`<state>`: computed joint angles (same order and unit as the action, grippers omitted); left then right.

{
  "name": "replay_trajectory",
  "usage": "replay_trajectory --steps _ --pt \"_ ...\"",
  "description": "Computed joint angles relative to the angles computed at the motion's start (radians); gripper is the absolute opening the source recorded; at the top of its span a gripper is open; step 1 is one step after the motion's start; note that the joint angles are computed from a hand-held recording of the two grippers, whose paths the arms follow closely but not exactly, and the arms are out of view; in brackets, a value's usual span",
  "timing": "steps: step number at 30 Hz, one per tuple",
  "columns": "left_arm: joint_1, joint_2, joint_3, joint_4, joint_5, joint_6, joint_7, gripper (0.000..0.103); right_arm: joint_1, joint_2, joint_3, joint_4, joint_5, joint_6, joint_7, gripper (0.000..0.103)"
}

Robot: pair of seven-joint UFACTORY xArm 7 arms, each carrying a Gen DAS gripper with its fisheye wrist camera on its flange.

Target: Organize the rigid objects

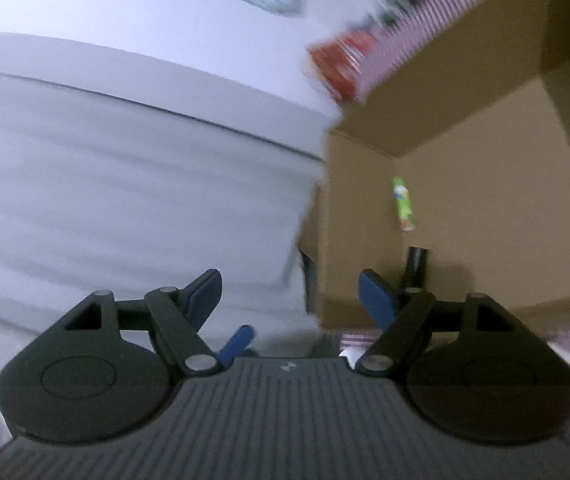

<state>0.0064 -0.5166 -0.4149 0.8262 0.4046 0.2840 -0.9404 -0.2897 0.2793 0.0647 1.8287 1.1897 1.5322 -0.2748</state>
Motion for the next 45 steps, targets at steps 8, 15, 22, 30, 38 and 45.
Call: replay_trajectory --steps 8,15,22,30,38,45 --pt "-0.115 0.06 -0.015 0.061 -0.017 0.007 0.102 0.074 -0.058 -0.391 -0.167 -0.529 0.122 -0.063 -0.293 0.08" --pt "-0.311 0.282 0.004 0.194 -0.05 0.044 0.281 0.074 -0.041 -0.583 -0.222 -0.845 -0.053 -0.337 -0.338 0.08" --pt "-0.445 0.536 0.04 0.378 -0.005 0.08 0.314 0.071 0.046 -0.578 -0.282 -0.907 -0.08 -0.379 -0.349 0.055" --pt "-0.546 0.687 0.113 0.498 -0.076 0.149 0.365 0.043 0.096 -0.433 -0.271 -0.795 -0.174 -0.352 -0.343 0.044" --pt "-0.603 0.757 0.169 0.587 -0.206 0.215 0.453 0.04 0.071 -0.272 -0.212 -0.616 -0.342 -0.262 -0.245 0.044" --pt "-0.631 0.816 0.201 0.663 -0.231 0.265 0.462 0.033 0.046 -0.172 -0.159 -0.509 -0.376 -0.192 -0.186 0.041"
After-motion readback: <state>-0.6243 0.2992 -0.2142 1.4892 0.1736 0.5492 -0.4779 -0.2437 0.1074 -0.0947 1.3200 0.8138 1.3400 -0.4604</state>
